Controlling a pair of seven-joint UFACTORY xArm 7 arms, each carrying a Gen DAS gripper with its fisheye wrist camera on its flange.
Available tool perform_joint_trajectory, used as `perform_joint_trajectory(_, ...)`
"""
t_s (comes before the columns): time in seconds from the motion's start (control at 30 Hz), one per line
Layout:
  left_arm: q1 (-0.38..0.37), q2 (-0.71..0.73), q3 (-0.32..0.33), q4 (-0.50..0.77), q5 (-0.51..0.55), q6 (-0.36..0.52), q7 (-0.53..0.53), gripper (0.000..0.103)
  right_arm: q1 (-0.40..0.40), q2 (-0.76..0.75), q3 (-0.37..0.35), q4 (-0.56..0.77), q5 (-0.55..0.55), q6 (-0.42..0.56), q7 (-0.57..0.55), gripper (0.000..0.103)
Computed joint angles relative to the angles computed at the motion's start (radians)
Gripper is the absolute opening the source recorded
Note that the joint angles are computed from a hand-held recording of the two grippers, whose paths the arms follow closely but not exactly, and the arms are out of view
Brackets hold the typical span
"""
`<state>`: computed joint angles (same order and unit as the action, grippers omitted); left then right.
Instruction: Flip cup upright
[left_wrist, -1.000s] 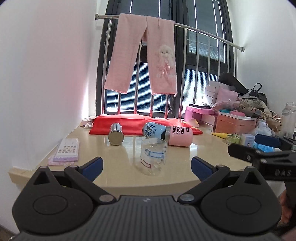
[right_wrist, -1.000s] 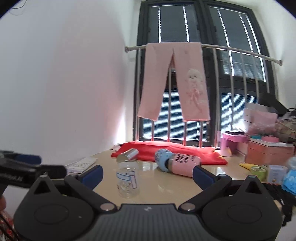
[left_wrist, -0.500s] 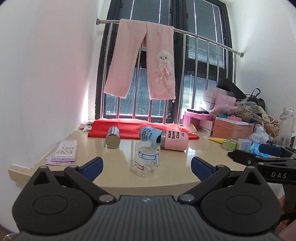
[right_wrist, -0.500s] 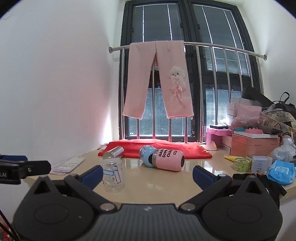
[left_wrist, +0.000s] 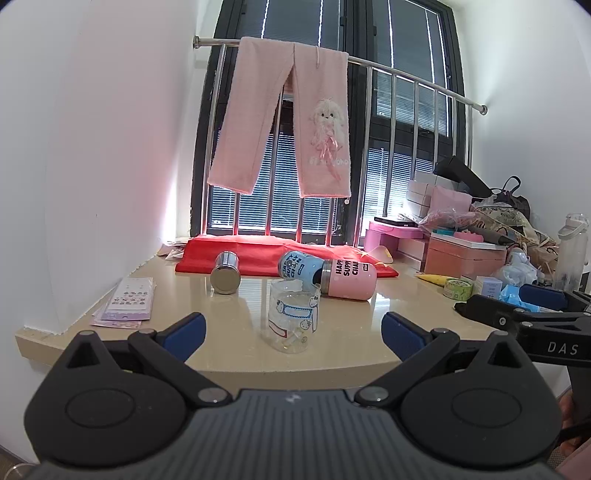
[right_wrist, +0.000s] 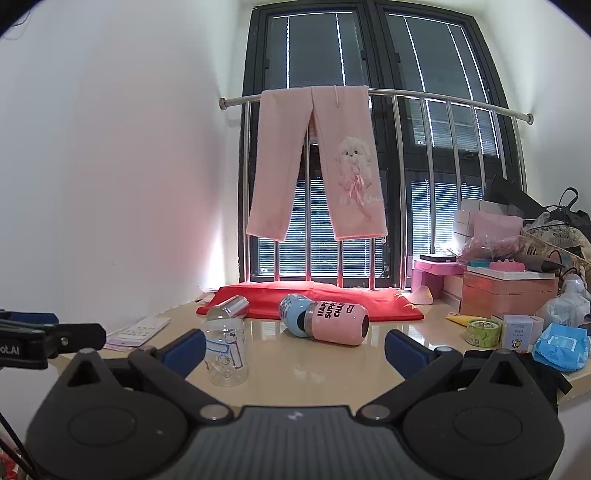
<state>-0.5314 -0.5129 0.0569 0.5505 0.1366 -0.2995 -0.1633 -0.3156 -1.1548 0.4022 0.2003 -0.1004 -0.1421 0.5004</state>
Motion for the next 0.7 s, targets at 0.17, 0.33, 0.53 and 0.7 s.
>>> perform_joint_trajectory(0.17, 0.002, 0.002, -0.001, 0.000, 0.001, -0.002, -0.001, 0.103, -0.002, 0.002, 0.003, 0.002, 0.001, -0.004, -0.001, 0.103)
perform_joint_trajectory(0.33, 0.009, 0.002, -0.006, 0.000, 0.000, -0.002, -0.003, 0.103, -0.001, 0.003, 0.002, 0.001, 0.002, -0.005, -0.003, 0.103)
perform_joint_trajectory(0.53, 0.013, 0.005, -0.011, -0.002, 0.003, -0.009, -0.003, 0.103, 0.002, 0.000, 0.001, 0.000, 0.004, -0.005, -0.004, 0.103)
perform_joint_trajectory(0.7, 0.024, 0.004, -0.020, -0.006, 0.002, -0.017, -0.006, 0.103, 0.002, -0.002, 0.003, 0.000, 0.005, -0.005, -0.003, 0.103)
